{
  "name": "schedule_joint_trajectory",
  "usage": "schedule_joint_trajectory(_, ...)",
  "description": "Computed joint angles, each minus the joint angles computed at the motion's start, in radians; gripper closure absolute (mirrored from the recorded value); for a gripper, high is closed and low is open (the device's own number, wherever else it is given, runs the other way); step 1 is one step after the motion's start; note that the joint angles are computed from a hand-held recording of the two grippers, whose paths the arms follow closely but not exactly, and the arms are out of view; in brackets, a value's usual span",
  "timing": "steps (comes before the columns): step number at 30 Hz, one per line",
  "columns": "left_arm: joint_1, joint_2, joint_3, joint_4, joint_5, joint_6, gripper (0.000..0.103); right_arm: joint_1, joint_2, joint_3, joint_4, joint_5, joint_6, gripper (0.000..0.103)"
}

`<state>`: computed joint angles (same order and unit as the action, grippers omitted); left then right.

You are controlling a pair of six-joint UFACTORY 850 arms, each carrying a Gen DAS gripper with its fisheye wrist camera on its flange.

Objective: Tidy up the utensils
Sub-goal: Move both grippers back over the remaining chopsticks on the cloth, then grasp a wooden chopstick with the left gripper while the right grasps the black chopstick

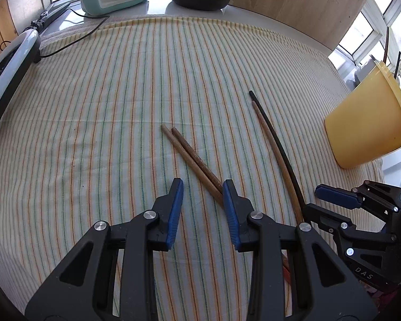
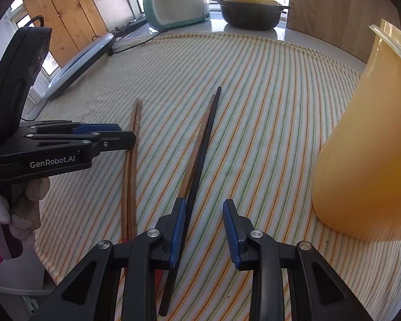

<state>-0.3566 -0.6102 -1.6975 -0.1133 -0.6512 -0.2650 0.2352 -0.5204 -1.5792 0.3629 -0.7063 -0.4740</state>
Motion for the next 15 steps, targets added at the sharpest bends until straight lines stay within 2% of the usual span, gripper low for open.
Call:
schedule_joint_trajectory(4, -0.008, -0.020, -0.034, 0.030, -0.019, 0.003, 0.080, -0.001, -0.020, -0.030, 0.002, -0.032, 0.014, 0.075)
schedule_joint_trajectory(10, -0.022, -0.052, -0.079, 0.062, -0.032, 0.003, 0.082, 0.013, -0.041, -0.061, -0.056, -0.049, 0.048, 0.077)
schedule_joint_trajectory(15, -0.004, -0.029, -0.044, -0.011, -0.016, 0.063, 0.085, 0.013, -0.053, -0.082, -0.079, -0.066, 0.061, 0.081)
